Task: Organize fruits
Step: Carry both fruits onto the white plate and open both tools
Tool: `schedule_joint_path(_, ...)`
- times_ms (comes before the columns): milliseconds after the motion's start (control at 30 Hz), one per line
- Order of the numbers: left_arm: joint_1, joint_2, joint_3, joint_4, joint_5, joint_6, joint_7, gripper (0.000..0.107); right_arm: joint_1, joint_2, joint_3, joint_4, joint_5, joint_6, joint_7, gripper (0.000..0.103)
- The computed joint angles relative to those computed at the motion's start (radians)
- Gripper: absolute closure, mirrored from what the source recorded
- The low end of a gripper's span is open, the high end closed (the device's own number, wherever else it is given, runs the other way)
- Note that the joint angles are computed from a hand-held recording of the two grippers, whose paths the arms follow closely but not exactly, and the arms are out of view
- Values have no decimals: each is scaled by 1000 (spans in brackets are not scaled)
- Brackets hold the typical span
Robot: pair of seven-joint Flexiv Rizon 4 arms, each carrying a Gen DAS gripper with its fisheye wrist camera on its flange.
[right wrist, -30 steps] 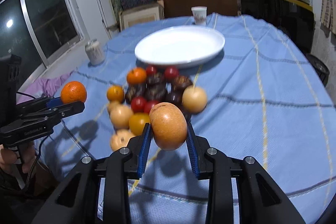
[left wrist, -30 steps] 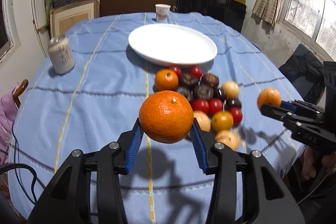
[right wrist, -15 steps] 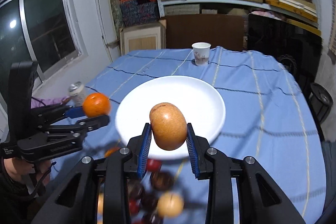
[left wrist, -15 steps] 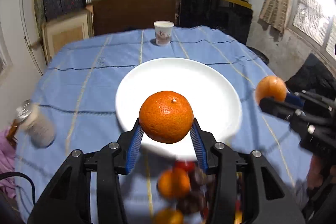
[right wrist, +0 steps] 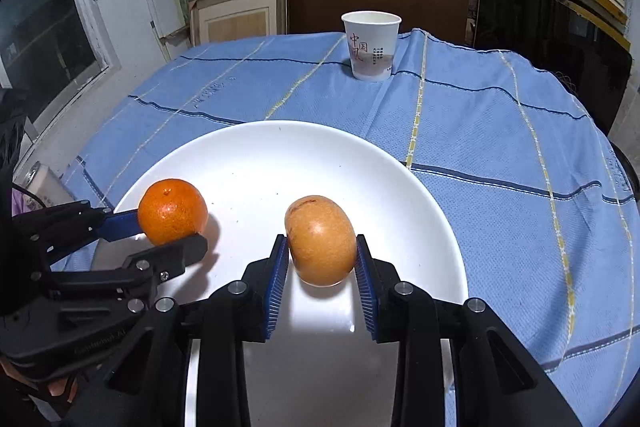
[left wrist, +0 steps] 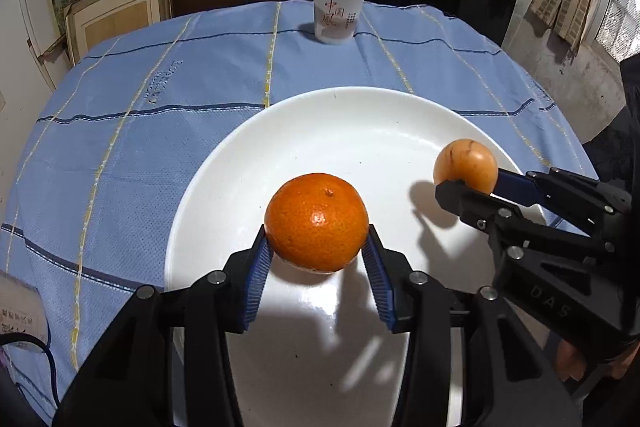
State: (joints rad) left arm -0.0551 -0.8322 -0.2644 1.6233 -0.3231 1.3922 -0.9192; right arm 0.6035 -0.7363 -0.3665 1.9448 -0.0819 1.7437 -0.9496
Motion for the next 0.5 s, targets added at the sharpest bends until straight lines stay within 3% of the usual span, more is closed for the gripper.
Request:
schedule_joint_path(167, -42, -14, 58, -49, 13, -67, -37, 61, -5, -10, -6, -24, -22, -51, 22, 69)
schedule_joint_path(267, -44, -11, 62, -44, 21, -52, -42, 56, 20, -12, -42, -19, -33, -57, 40, 68)
schedule_joint_path(400, -10, 24, 17, 13, 20, 15, -21, 38, 76, 4, -105, 23, -17, -9, 49, 63)
schedule_joint_path(500, 55, 77, -55, 95, 6, 66, 11, 35, 124, 41, -140, 78, 21, 32, 33, 63)
